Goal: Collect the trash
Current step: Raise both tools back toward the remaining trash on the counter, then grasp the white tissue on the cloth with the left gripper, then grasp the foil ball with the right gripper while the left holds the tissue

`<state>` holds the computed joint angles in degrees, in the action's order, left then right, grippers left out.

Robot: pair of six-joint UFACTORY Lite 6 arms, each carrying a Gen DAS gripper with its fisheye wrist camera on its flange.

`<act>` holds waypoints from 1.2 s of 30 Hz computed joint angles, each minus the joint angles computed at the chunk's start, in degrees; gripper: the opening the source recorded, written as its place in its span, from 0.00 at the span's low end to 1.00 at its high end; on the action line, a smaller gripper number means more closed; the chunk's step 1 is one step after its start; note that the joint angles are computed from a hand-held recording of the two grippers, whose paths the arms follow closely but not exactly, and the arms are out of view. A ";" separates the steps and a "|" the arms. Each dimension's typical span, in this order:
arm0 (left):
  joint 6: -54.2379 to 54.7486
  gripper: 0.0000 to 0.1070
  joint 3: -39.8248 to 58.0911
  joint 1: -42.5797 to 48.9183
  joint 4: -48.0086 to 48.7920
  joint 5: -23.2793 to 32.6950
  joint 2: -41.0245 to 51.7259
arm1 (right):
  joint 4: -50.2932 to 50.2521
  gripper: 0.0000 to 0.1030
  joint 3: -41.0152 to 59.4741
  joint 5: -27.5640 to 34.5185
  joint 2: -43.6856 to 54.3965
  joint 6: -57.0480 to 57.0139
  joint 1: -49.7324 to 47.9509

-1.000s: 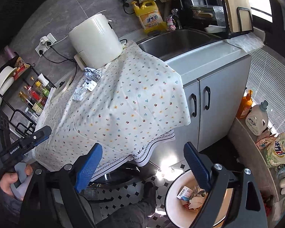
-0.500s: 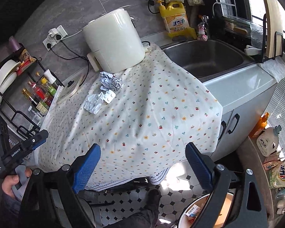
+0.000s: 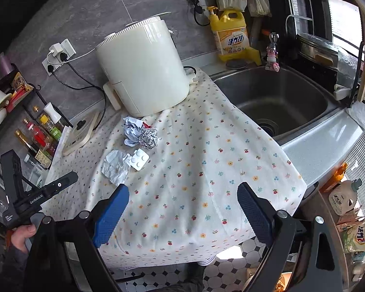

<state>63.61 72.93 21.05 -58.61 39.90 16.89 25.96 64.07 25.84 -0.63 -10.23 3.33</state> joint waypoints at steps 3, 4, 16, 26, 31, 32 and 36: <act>-1.15 0.76 6.02 -2.19 2.55 -0.76 6.24 | -3.81 0.86 2.84 -1.02 3.31 4.89 0.74; -2.01 0.76 8.49 -2.70 3.92 -0.21 8.64 | -4.92 0.86 3.55 -1.33 4.16 6.46 0.90; -8.86 0.89 30.16 -8.51 19.06 2.73 28.02 | -18.99 0.86 6.73 -6.21 10.51 28.31 4.31; -5.34 0.24 33.49 -8.13 20.33 -0.67 30.34 | -26.94 0.86 12.67 -5.49 18.08 38.56 8.15; -8.21 0.07 44.75 -1.92 18.01 10.21 36.54 | -26.36 0.85 22.75 -2.88 26.26 36.43 10.66; -7.74 0.07 45.11 -0.74 17.27 11.22 36.50 | -26.06 0.85 25.40 -2.18 28.22 35.84 11.11; -6.00 0.07 43.92 3.62 15.30 11.29 34.67 | -23.91 0.85 38.12 1.20 37.91 32.15 12.47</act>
<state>57.62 116.85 24.67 -43.31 51.19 51.56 2.05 102.20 27.04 37.28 21.92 15.80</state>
